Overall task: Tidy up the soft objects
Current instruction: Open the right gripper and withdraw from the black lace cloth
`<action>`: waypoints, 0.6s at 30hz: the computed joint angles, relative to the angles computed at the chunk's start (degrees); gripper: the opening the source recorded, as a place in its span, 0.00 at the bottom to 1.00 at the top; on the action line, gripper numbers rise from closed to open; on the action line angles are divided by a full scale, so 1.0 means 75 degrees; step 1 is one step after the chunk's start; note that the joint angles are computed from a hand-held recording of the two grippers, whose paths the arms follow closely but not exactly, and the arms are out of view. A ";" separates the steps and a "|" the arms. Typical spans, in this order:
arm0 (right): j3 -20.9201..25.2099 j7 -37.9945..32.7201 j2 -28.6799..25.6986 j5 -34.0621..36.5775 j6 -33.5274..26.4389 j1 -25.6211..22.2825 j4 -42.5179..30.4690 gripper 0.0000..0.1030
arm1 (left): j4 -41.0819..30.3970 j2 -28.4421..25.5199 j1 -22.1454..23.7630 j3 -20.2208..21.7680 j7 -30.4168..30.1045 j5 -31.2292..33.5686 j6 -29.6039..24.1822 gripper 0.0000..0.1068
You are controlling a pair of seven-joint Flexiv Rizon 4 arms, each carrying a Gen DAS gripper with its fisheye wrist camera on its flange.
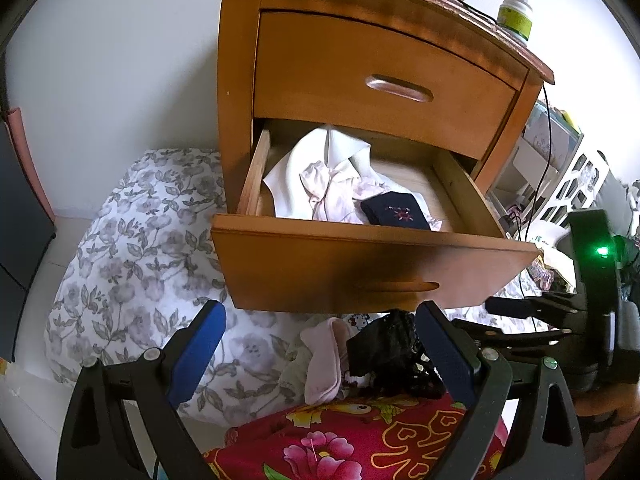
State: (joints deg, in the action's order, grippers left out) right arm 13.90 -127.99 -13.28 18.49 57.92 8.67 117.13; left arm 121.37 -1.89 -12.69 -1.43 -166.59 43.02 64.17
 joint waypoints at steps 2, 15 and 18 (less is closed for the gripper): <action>-0.0017 -0.0012 0.0102 0.0045 0.0049 -0.0042 0.0034 0.73 | -0.0023 0.0005 -0.0005 -0.0010 -0.0024 0.0007 -0.0036 0.90; -0.0006 -0.0528 0.0251 0.0687 0.0426 -0.0195 0.0098 1.00 | -0.0170 -0.0150 -0.0097 0.0022 0.0179 -0.0130 -0.0179 0.90; 0.0004 -0.0605 0.0240 0.0880 0.0351 -0.0234 0.0045 1.00 | -0.0172 -0.0149 -0.0110 0.0041 0.0115 -0.0073 -0.0160 0.90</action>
State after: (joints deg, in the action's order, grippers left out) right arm 13.93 -132.53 -11.48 25.09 60.56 6.92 117.47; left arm 120.08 -3.01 -13.51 -1.12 -165.73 42.48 62.97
